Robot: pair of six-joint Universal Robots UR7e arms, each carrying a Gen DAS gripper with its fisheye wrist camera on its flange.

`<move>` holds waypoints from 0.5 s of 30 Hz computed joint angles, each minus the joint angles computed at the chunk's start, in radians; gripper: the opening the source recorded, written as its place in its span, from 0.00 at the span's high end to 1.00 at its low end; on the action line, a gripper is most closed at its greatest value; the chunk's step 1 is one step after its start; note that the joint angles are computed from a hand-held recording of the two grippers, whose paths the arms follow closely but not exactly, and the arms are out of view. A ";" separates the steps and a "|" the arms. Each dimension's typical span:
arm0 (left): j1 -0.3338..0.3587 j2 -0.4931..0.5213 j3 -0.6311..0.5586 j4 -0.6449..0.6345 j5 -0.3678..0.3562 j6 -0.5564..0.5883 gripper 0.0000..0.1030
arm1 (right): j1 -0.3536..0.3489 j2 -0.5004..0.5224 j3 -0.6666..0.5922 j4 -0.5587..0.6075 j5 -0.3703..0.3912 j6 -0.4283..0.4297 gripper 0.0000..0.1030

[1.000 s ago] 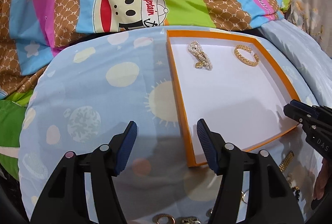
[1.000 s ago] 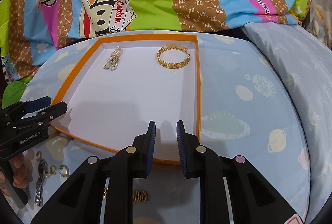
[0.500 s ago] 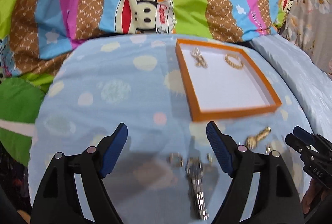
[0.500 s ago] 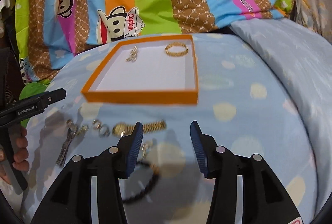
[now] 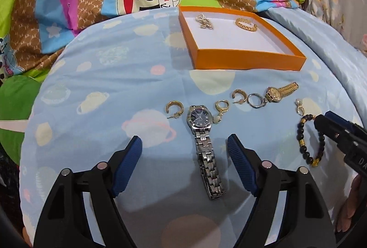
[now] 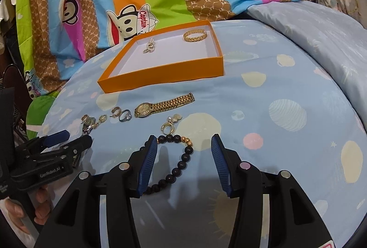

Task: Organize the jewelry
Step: 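Grasp the silver watch with the left gripper while the right gripper approaches the black bead bracelet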

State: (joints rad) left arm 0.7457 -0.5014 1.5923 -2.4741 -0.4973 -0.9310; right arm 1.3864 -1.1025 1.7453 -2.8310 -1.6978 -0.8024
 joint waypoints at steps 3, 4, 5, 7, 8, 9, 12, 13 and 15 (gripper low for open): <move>-0.004 0.003 0.006 -0.016 0.012 0.007 0.44 | 0.001 0.001 0.004 -0.010 -0.001 -0.007 0.53; -0.004 0.004 0.008 -0.029 0.014 0.016 0.46 | 0.002 0.001 0.007 -0.015 -0.003 -0.012 0.52; -0.005 0.004 0.010 -0.038 0.014 0.021 0.51 | 0.003 0.000 0.010 -0.021 -0.004 -0.018 0.52; -0.006 0.006 0.016 -0.075 0.010 0.052 0.66 | 0.003 -0.002 0.019 -0.032 -0.003 -0.034 0.51; -0.007 0.008 0.018 -0.095 0.006 0.072 0.70 | 0.004 -0.004 0.024 -0.041 -0.002 -0.041 0.48; -0.007 0.010 0.019 -0.112 0.001 0.090 0.81 | 0.005 -0.006 0.031 -0.051 0.001 -0.049 0.45; -0.008 0.009 0.028 -0.154 -0.016 0.125 0.89 | 0.007 -0.007 0.036 -0.060 0.001 -0.058 0.42; -0.008 0.006 0.032 -0.164 -0.022 0.128 0.90 | 0.006 -0.007 0.036 -0.058 0.000 -0.058 0.42; -0.007 -0.005 0.047 -0.203 -0.040 0.135 0.90 | 0.005 -0.006 0.032 -0.053 0.000 -0.054 0.42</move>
